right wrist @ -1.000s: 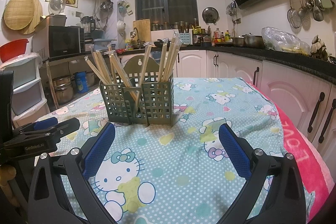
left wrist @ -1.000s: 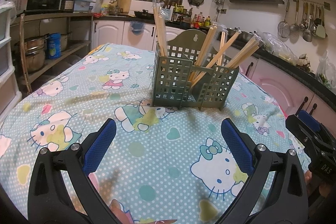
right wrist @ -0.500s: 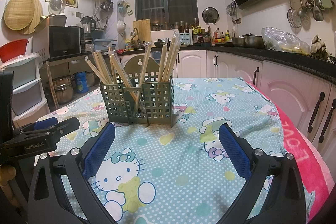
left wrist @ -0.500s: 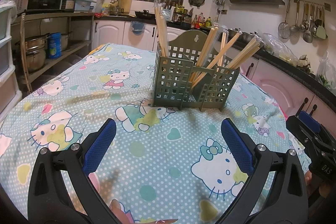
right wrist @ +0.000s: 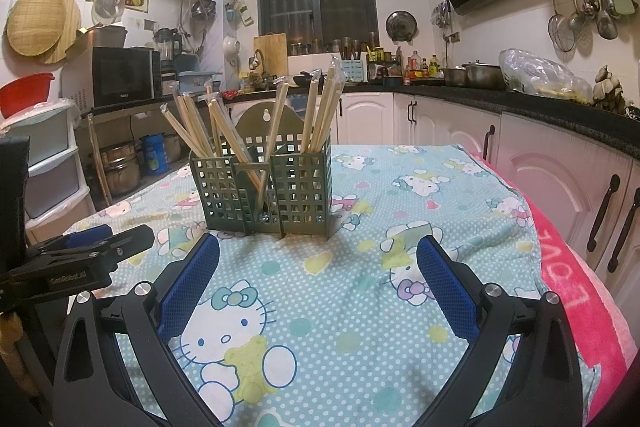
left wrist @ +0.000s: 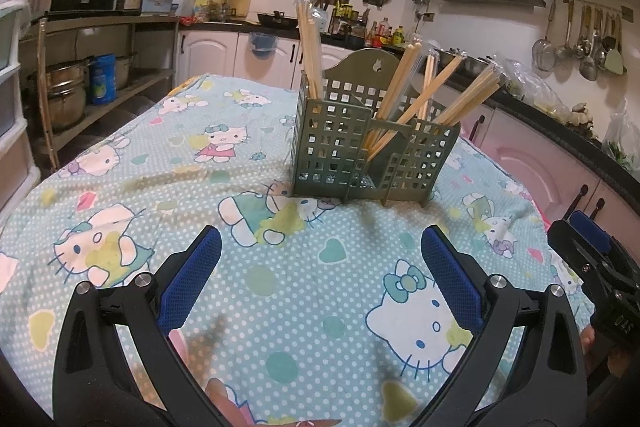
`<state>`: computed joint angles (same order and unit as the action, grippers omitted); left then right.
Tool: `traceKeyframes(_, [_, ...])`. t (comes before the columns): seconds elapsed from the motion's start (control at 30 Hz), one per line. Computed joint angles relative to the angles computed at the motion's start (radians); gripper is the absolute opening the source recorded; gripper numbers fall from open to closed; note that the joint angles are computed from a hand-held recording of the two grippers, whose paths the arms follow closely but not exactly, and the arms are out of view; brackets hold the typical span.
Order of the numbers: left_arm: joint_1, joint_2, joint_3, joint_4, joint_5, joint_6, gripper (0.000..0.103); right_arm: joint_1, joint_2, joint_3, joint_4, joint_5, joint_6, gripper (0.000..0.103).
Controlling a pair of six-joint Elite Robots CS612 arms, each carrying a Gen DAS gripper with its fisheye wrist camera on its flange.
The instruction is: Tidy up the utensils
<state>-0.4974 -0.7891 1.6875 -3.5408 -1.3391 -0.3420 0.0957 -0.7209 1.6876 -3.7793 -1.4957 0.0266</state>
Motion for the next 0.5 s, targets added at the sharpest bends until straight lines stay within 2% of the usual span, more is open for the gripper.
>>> traceKeyframes(0.07, [-0.002, -0.001, -0.001, 0.012, 0.015, -0.003, 0.092, 0.001, 0.0, 0.0, 0.008, 0.001, 0.002, 0.096])
traceKeyframes(0.2, [0.01, -0.012, 0.006, 0.018, -0.026, -0.042, 0.092, -0.001, -0.01, 0.003, 0.048, -0.002, 0.018, 0.096])
traceKeyframes(0.27, [0.022, -0.023, -0.004, 0.085, -0.028, -0.05, 0.092, -0.009, -0.019, -0.004, 0.1, -0.013, 0.031, 0.096])
traceKeyframes(0.33, [0.043, -0.031, -0.029, 0.201, 0.007, -0.063, 0.092, -0.02, -0.033, -0.026, 0.247, -0.049, 0.031, 0.096])
traceKeyframes(0.43, [0.074, -0.021, -0.086, 0.361, 0.074, -0.06, 0.092, -0.036, -0.033, -0.086, 0.486, -0.16, 0.033, 0.096])
traceKeyframes(0.5, [0.095, -0.005, -0.129, 0.462, 0.112, -0.064, 0.092, -0.048, -0.021, -0.125, 0.594, -0.232, 0.061, 0.096])
